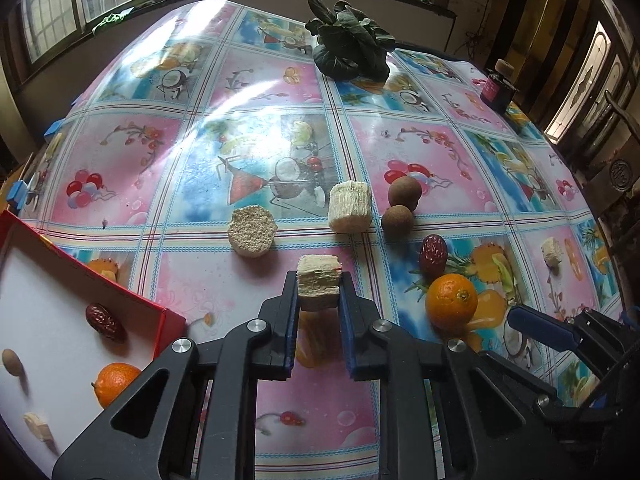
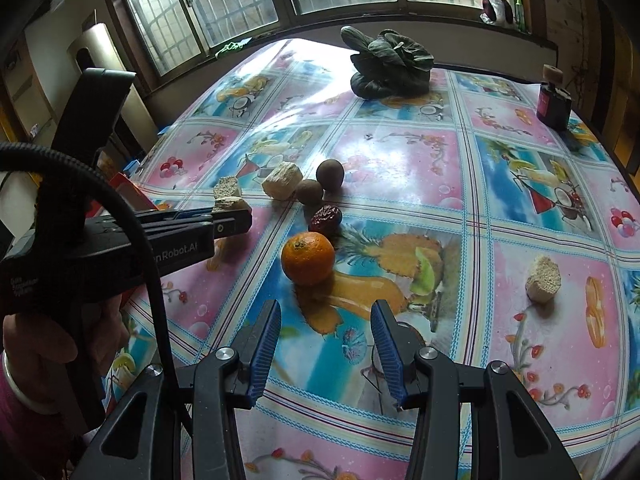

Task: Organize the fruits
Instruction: 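Grasp a square beige cake with the left tool while the right tool grasps a mandarin, then carry the cake and mandarin into the red tray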

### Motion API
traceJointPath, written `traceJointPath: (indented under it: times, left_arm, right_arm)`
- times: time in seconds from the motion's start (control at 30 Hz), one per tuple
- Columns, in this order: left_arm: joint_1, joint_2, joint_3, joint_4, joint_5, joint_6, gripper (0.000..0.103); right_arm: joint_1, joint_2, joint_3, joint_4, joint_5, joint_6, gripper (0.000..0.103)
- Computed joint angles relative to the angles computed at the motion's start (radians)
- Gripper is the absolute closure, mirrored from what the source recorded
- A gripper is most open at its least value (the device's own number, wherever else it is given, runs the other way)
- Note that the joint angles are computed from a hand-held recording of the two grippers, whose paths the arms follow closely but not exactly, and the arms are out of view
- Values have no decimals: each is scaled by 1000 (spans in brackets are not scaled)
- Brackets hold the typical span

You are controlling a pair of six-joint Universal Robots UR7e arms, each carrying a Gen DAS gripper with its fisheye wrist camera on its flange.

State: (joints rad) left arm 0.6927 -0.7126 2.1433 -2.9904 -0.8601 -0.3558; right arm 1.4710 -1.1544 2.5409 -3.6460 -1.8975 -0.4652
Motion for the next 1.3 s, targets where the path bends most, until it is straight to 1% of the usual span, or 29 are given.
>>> traceJointPath:
  times: [0.17, 0.33, 0.37, 0.43, 0.53, 0.6, 0.8, 1.1, 1.3]
  left_arm:
    - [-20, -36, 47, -13, 8, -19, 86]
    - [-41, -62, 85, -18, 31, -40, 86]
    - [-45, -68, 92, -18, 34, -44, 86]
    - [-50, -81, 108, -18, 37, -55, 86]
    - [-58, -101, 133, -23, 41, -70, 86]
    - [-64, -109, 146, -25, 49, -79, 86]
    - [-91, -141, 194, -21, 75, -113, 86]
    - [-133, -203, 270, 4, 129, -182, 86]
    - [-151, -260, 323, 35, 158, -235, 86]
  right_arm:
    - [39, 58, -57, -13, -57, -15, 58]
    - [58, 107, -104, 10, -70, -36, 58]
    - [62, 123, -112, 3, -87, -42, 59]
    - [74, 156, -119, -41, -137, -48, 70]
    - [68, 135, -100, -33, -116, -34, 70]
    - [72, 127, -79, -67, -109, -32, 71]
    - [101, 98, -27, -107, -96, 6, 71]
    - [158, 110, 4, -141, -103, 37, 71]
    - [213, 134, 2, -138, -114, 43, 71]
